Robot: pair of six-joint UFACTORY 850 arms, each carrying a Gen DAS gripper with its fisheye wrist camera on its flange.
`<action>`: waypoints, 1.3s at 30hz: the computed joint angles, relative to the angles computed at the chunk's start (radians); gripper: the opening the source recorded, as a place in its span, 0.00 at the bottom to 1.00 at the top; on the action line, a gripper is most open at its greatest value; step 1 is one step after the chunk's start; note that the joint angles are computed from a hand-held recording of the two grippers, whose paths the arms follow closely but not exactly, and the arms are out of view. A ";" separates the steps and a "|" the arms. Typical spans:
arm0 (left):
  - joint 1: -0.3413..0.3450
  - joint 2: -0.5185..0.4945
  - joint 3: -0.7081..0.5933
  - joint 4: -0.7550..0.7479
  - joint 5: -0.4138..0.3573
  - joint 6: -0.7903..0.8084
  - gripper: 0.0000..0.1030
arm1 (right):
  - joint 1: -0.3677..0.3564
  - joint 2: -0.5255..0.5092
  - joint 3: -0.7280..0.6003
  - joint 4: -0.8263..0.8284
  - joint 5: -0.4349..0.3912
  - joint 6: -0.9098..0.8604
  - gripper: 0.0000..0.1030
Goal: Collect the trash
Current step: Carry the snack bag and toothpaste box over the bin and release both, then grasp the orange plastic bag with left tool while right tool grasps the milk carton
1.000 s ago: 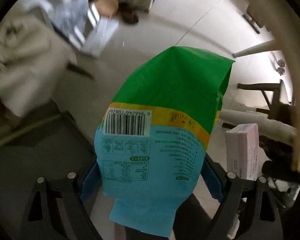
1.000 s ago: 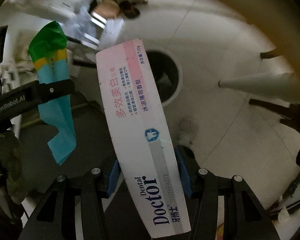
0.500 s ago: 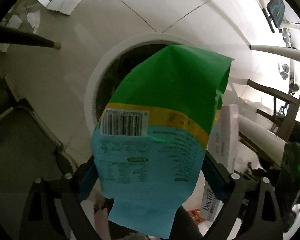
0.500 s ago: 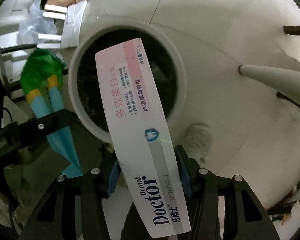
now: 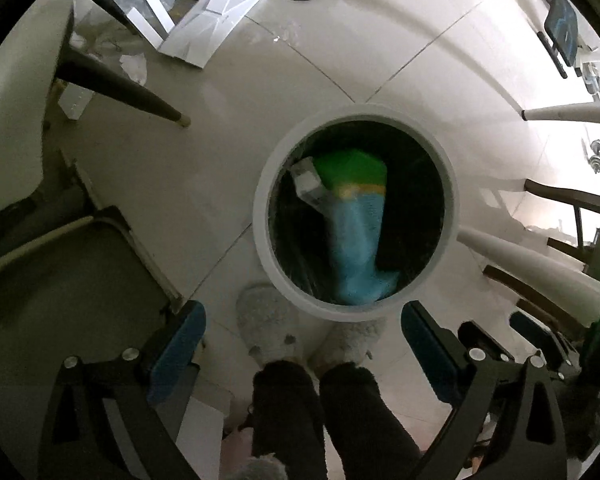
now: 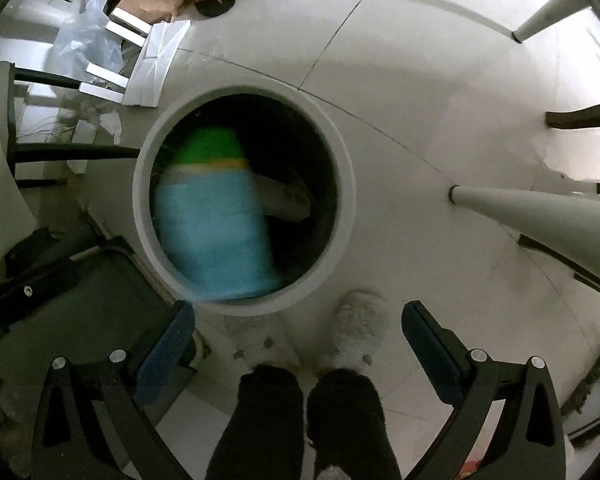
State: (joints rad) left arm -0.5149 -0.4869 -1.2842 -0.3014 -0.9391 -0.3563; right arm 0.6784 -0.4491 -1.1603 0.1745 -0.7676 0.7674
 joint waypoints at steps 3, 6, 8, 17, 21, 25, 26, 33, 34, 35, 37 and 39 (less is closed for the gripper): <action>-0.010 0.053 0.033 0.039 -0.003 -0.004 0.97 | 0.014 0.025 -0.004 -0.069 -0.042 0.062 1.00; -0.019 0.091 0.039 0.093 -0.021 -0.013 0.97 | 0.027 0.055 -0.014 -0.125 -0.087 0.111 1.00; -0.033 0.117 0.038 0.124 -0.040 -0.031 0.97 | 0.035 0.084 -0.021 -0.157 -0.115 0.140 1.00; -0.079 0.262 0.001 0.207 -0.173 -0.095 0.97 | 0.088 0.201 -0.118 -0.197 -0.286 0.227 1.00; -0.085 0.323 -0.057 0.231 -0.263 -0.113 0.97 | 0.128 0.235 -0.219 -0.210 -0.397 0.275 1.00; -0.085 0.360 -0.146 0.253 -0.361 -0.118 0.97 | 0.162 0.244 -0.343 -0.214 -0.506 0.318 1.00; -0.084 0.367 -0.173 0.256 -0.384 -0.117 0.97 | 0.169 0.242 -0.382 -0.213 -0.535 0.330 1.00; -0.084 0.345 -0.388 0.319 -0.492 -0.120 0.97 | 0.184 0.201 -0.675 -0.242 -0.697 0.404 1.00; -0.087 0.333 -0.419 0.334 -0.499 -0.125 0.97 | 0.176 0.193 -0.715 -0.255 -0.716 0.406 1.00; -0.089 0.313 -0.464 0.352 -0.507 -0.129 0.97 | 0.167 0.182 -0.759 -0.271 -0.740 0.404 1.00; -0.092 0.269 -0.549 0.365 -0.512 -0.131 0.99 | 0.138 0.162 -0.843 -0.308 -0.795 0.397 1.00; -0.099 0.212 -0.645 0.369 -0.510 -0.129 1.00 | 0.089 0.152 -0.909 -0.335 -0.840 0.384 1.00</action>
State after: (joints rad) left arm -0.6137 -0.2751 -1.9290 0.0681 -1.4491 -0.4854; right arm 0.7672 -0.2975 -2.0696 -0.1605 -1.6080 1.1513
